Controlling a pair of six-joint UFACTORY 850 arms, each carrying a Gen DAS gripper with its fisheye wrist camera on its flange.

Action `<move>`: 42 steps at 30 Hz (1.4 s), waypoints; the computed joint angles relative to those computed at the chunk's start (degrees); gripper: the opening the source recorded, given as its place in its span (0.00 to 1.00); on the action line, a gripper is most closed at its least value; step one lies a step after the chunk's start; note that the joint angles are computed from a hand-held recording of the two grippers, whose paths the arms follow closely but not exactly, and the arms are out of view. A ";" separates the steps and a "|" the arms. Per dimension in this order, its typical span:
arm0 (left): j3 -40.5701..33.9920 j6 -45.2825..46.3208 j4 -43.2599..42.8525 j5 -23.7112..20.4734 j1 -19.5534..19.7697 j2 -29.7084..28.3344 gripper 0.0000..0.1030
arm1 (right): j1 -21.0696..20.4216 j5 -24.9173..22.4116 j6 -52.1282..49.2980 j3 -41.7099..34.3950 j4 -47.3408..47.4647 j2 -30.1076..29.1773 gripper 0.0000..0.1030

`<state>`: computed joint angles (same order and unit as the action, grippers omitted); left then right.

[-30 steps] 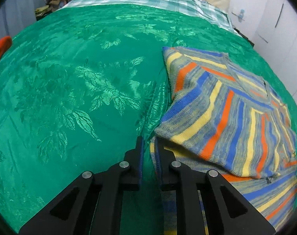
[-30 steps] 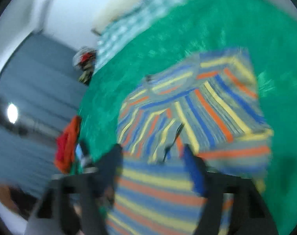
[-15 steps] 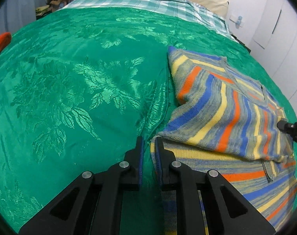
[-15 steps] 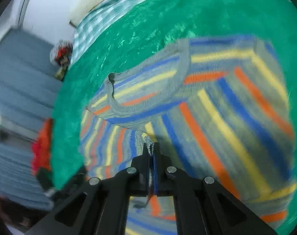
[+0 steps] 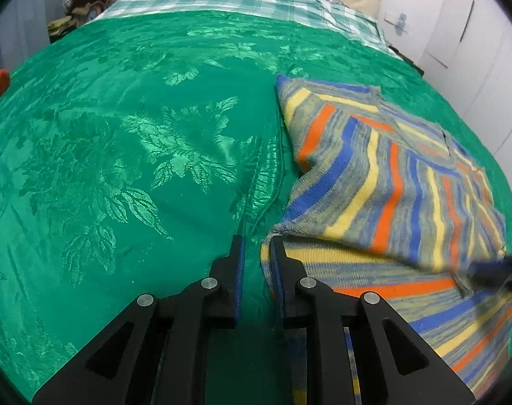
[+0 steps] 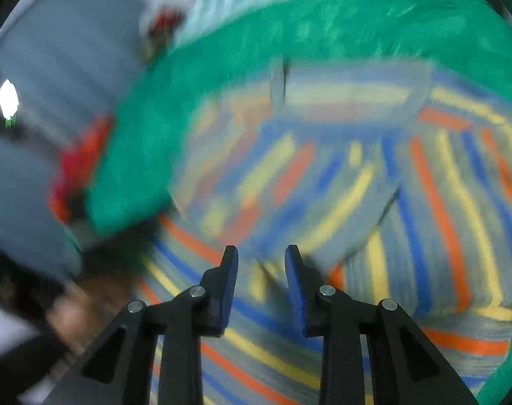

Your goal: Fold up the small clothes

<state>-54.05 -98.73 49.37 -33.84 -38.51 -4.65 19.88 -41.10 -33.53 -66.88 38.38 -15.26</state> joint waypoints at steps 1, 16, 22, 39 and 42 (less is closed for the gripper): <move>-0.11 1.20 -0.79 0.00 0.13 0.07 0.17 | 0.72 0.87 2.00 1.28 -4.08 0.18 0.22; -3.86 15.42 -18.34 -14.13 -23.97 2.76 0.57 | 0.88 -3.16 13.61 27.08 -24.20 32.01 0.47; -5.92 13.84 -24.59 -24.67 -31.02 -1.08 0.53 | 2.41 -9.82 28.82 35.43 -35.87 42.23 0.50; -6.26 0.92 -24.35 -36.44 -35.60 4.28 0.81 | 0.27 -12.74 35.66 33.77 -35.33 52.71 0.74; -6.72 1.58 -23.94 -37.55 -35.43 4.14 0.81 | 1.35 -11.53 38.22 33.89 -35.35 53.77 0.74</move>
